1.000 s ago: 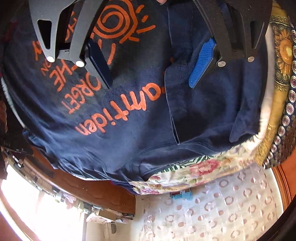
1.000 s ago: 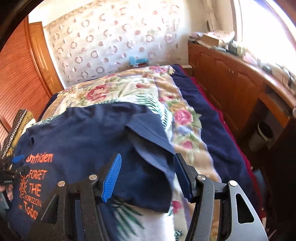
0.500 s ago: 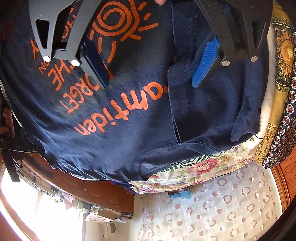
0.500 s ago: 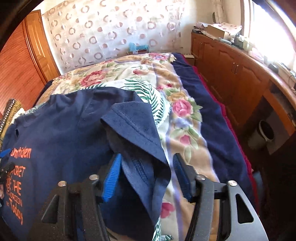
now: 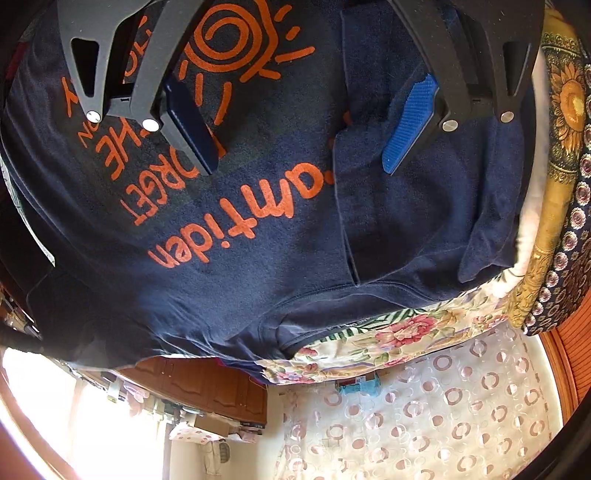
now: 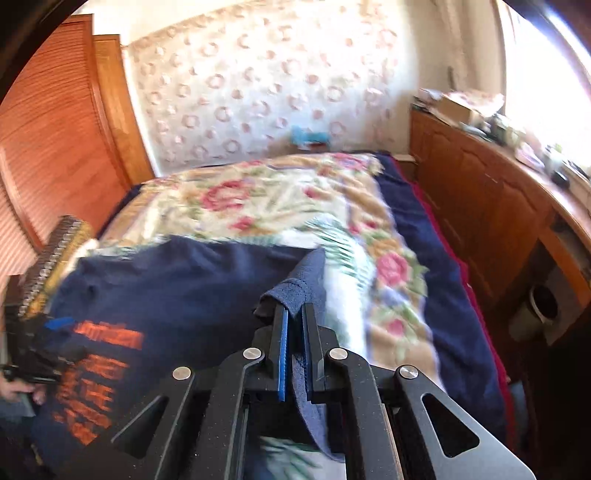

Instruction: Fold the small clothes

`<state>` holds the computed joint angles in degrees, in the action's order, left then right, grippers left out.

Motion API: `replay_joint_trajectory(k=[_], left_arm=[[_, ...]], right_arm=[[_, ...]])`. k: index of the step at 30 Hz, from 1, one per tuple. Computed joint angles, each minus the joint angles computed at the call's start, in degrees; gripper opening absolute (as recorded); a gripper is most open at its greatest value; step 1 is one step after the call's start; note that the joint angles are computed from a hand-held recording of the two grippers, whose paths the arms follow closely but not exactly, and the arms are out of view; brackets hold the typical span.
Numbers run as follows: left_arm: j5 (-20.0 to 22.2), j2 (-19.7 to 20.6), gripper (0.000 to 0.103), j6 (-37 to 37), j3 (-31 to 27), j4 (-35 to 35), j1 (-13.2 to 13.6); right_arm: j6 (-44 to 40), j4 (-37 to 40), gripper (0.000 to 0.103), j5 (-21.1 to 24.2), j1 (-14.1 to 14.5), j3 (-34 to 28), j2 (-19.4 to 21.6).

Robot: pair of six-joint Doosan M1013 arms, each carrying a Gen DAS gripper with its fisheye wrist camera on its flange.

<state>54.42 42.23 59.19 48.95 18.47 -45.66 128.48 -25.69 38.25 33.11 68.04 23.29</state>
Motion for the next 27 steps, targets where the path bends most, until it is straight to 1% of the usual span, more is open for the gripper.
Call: replay_joint_trajectory(k=[3,6,7,8,9,10,12,14,18,22,24,27], left_arm=[[-2.44,-1.95,0.091,-2.63,2.52,1.42,0.10],[-3.91,-3.85,0.091,-4.89,4.73,3.37,0.11],[-4.45,-4.51,0.091,-5.44,5.51,3.64,0.21],[-4.95,-5.00,0.091,-5.70,6.08,3.69,0.34],[-5.81,-5.70,0.091,-6.17,7.03,3.85,0.46],[-6.45,-6.13,0.091,-6.49,7.67,3.89,0.52],[-7.67,-6.86,0.091,-6.66,8.69,3.41,0.72],[-8.70,-7.36,0.091,-6.84,9.46,3.22,0.79],[-9.04,-7.11,0.091,-6.86,9.05,3.54,0.65],[-9.00,-6.97,0.091,-7.64,8.91,3.89,0.38],[-8.94,-6.81,0.091,-7.56,8.78,3.80,0.24],[-8.35,-6.50,0.091,-7.48,8.42,4.10,0.12]], right_arm=[[-4.45,2.52,0.007,-1.20,1.46,-2.17,0.43],[-8.66,6.50,0.007,-1.89,2.52,-4.13,0.86],[-11.29,8.97,0.015,-2.72,2.73,-4.37,0.85],[-13.71,10.88,0.021,-3.26,2.71,-4.48,0.87],[-14.28,10.23,0.038,-3.01,3.10,-4.61,0.88],[-13.16,8.01,0.048,-2.58,3.51,-4.46,0.81],[-14.02,8.43,0.049,-3.04,3.41,-3.34,0.30],[-13.85,8.73,0.049,-2.51,3.05,-2.31,-0.08],[-12.86,7.66,0.049,2.73,2.79,-2.03,0.10],[-12.93,9.79,0.049,5.85,2.34,-0.27,-0.07],[-13.32,10.87,0.049,5.53,2.47,1.01,-0.51],[-13.73,11.91,0.048,3.86,2.79,3.03,-1.39]])
